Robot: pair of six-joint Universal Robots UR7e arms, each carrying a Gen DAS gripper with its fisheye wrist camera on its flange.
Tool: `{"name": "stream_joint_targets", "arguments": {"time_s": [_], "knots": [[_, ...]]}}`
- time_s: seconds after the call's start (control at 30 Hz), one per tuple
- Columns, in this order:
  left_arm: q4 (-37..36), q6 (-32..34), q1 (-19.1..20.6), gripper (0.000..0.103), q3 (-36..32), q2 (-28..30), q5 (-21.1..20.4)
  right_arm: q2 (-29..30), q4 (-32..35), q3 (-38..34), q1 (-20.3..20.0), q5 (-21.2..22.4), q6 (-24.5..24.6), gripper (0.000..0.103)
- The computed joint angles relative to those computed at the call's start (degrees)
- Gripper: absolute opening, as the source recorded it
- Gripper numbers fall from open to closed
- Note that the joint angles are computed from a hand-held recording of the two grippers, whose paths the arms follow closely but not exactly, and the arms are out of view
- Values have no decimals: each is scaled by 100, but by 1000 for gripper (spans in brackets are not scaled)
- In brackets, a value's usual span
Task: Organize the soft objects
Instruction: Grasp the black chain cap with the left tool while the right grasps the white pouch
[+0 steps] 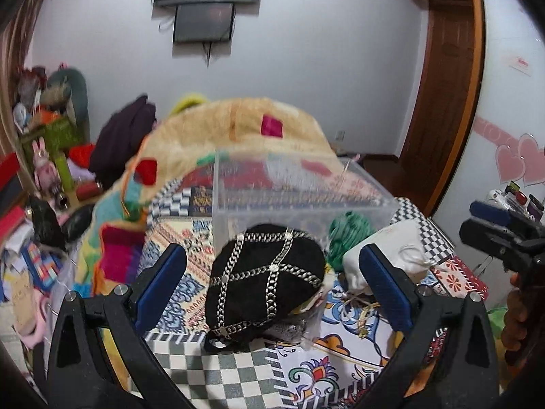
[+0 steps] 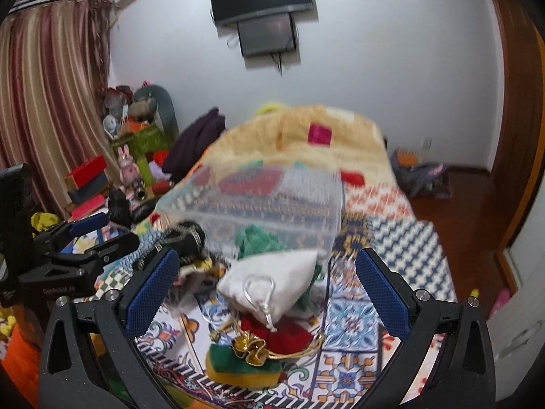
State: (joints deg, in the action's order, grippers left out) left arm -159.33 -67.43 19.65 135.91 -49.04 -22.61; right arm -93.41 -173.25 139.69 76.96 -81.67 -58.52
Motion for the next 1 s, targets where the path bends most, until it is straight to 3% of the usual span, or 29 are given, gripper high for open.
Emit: {"name": "stream_joint_targets", "arguments": {"time_s": [0.1, 0.23, 0.5, 0.63, 0.83, 0.9, 1.0], "knots": [[-587, 443, 223, 89, -48, 195, -169, 262, 169, -187, 27, -304, 114, 92], [-911, 831, 433, 82, -140, 356, -408, 506, 556, -404, 24, -591, 321, 74], [-1681, 1477, 592, 55, -120, 542, -813, 567, 1213, -558, 16, -647, 411, 45], [-1876, 1577, 570, 42, -67, 535, -940, 525, 1447, -570, 13, -642, 362, 22], [-1732, 1341, 420, 23, 58, 399, -894, 418, 1535, -545, -24, -457, 247, 14], [-1687, 1253, 357, 12, 110, 325, -867, 334, 1604, -534, -46, -340, 227, 13], [-1579, 1105, 266, 12, 161, 208, -762, 208, 1717, -541, -61, -134, 213, 12]]}}
